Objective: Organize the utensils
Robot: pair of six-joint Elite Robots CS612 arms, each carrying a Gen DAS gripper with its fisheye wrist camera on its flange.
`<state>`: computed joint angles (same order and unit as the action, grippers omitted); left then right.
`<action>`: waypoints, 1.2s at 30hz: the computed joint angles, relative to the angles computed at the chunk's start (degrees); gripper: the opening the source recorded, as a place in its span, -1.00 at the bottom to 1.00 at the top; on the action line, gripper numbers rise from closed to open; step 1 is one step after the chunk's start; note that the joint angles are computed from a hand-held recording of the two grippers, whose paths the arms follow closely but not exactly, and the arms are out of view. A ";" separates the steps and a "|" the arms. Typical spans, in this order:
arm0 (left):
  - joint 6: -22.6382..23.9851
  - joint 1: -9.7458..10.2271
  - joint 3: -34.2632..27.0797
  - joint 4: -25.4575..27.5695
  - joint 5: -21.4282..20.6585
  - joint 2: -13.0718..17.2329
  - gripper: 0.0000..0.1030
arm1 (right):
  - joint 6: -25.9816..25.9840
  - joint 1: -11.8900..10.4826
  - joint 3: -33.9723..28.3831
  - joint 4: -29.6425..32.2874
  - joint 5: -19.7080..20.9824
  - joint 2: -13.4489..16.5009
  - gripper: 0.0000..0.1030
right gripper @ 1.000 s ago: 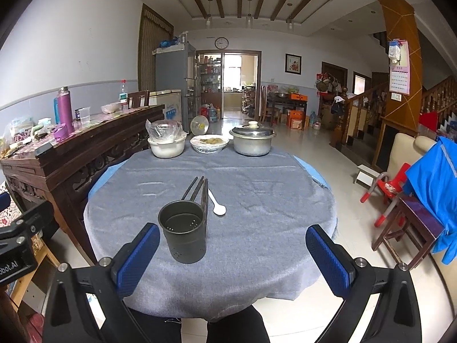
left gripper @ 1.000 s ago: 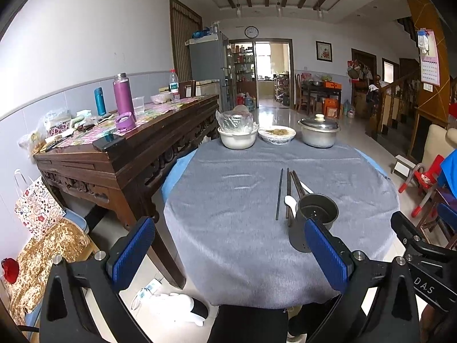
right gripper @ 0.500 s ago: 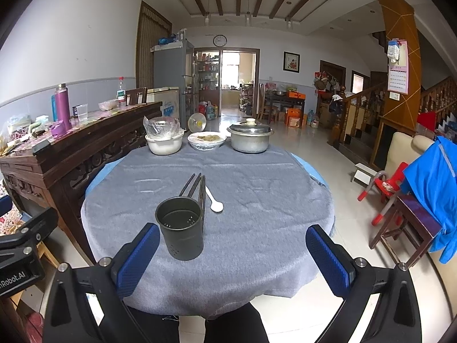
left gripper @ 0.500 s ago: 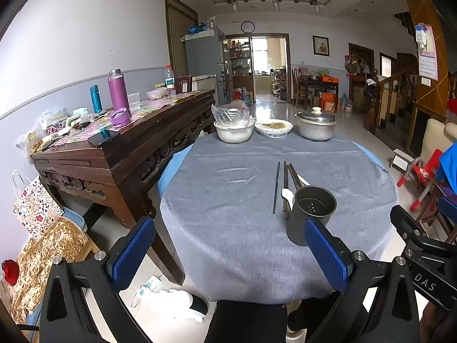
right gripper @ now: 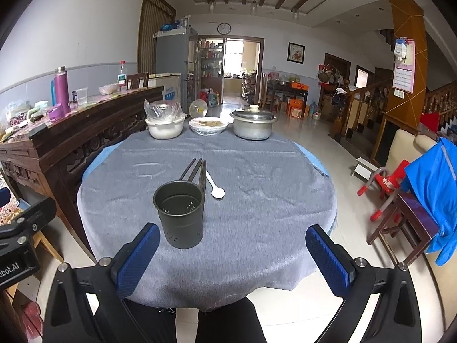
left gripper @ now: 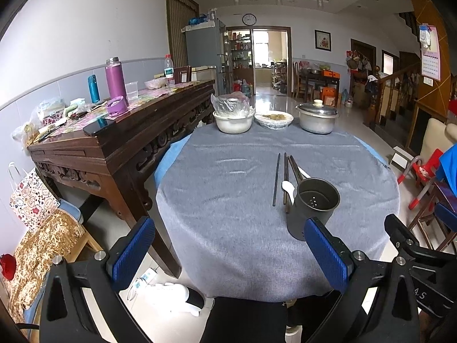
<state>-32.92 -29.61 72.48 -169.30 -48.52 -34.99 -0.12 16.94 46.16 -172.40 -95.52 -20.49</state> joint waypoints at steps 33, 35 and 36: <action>0.16 2.87 -17.14 17.43 -7.77 9.35 1.00 | 2.83 -1.27 -24.84 24.60 -2.81 12.99 1.00; 0.04 3.01 -18.57 18.75 -8.02 10.08 1.00 | 3.13 -1.42 -27.40 26.41 -2.89 14.28 1.00; 0.00 3.10 -19.50 19.67 -8.20 10.55 1.00 | 3.25 -1.51 -28.92 27.44 -2.89 15.04 1.00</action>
